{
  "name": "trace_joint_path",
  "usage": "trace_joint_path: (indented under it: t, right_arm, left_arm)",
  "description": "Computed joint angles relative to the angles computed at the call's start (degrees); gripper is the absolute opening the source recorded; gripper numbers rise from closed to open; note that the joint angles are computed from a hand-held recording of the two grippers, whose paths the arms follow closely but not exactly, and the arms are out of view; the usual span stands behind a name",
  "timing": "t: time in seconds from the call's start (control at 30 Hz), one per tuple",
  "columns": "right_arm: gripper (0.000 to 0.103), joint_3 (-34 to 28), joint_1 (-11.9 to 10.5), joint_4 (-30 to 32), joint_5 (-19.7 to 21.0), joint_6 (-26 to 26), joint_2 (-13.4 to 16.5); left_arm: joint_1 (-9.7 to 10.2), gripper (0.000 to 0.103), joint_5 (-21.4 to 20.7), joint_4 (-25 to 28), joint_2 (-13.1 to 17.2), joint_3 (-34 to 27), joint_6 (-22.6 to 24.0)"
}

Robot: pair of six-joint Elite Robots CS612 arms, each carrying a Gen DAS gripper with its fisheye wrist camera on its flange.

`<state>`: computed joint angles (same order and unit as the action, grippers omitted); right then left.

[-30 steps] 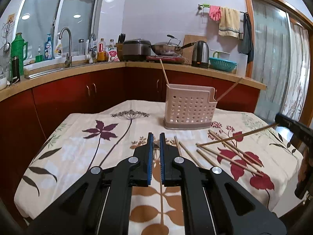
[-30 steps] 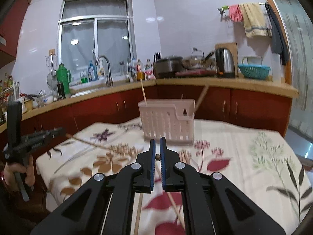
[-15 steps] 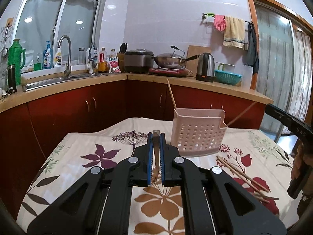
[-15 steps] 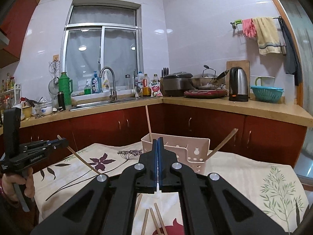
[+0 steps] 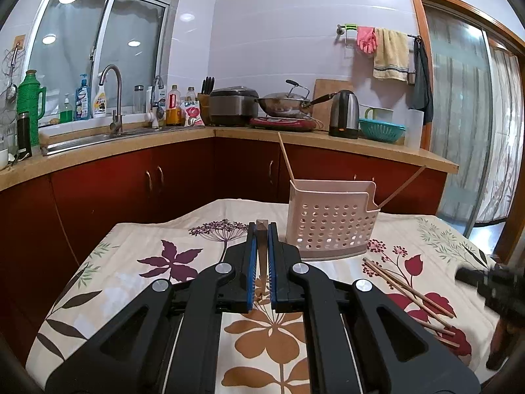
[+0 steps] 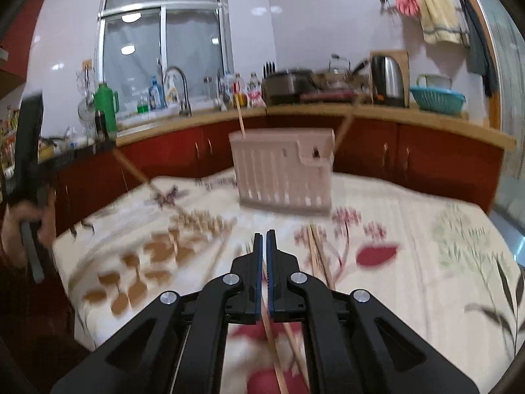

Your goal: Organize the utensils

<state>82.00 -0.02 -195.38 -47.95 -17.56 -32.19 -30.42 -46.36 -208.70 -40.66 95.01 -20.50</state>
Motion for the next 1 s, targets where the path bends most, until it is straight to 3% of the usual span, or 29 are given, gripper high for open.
trace_joint_path:
  t: [0.07, 0.13, 0.23, 0.47, 0.6, 0.67, 0.7, 0.73, 0.87, 1.0]
  right_arm:
    - [0.011, 1.44, -0.55, 1.43, -0.04, -1.14, -0.13]
    - [0.026, 2.54, -0.92, 2.25, -0.48, -2.15, -0.19]
    - [0.031, 4.42, -1.7, 3.58, -0.47, -3.5, -0.21]
    - [0.031, 5.52, -2.22, 5.9, -1.43, -5.47, 0.27]
    - [0.032, 6.36, -2.28, 2.8, -1.96, -6.39, 0.75]
    - [0.027, 6.54, -2.19, 2.44, -2.52, -6.73, 0.67]
    - [0.013, 6.46, -2.27, 3.37, -2.25, -6.74, 0.53]
    - [0.01, 6.36, -2.35, 4.76, -1.81, -6.74, 0.31]
    - [0.009, 6.77, -2.18, 4.51, -2.53, -7.0, -0.37]
    - [0.009, 6.9, -2.13, 0.48, -1.5, -5.32, -1.39]
  left_arm:
    - [-0.12, 0.007, 0.3, -0.09, -0.05, 0.1, 0.05]
    - [-0.28, 0.007, 0.74, -0.49, -0.05, 0.28, 0.45]
    - [-0.63, 0.007, 1.3, -0.44, -0.2, 0.68, 0.47]
    - [-1.09, 0.007, 1.86, -0.37, -0.46, 1.04, 0.53]
    - [-1.29, 0.007, 1.87, -0.23, -0.6, 1.3, 0.38]
    - [-1.31, 0.007, 1.83, -0.13, -0.63, 1.26, 0.34]
    - [-1.33, 0.007, 1.8, -0.13, -0.65, 1.3, 0.3]
    - [-1.33, 0.007, 1.76, -0.14, -0.67, 1.35, 0.27]
    - [-1.35, 0.007, 1.71, -0.24, -0.68, 1.37, 0.16]
    - [-1.36, 0.007, 1.77, -0.46, -0.65, 1.3, 0.2]
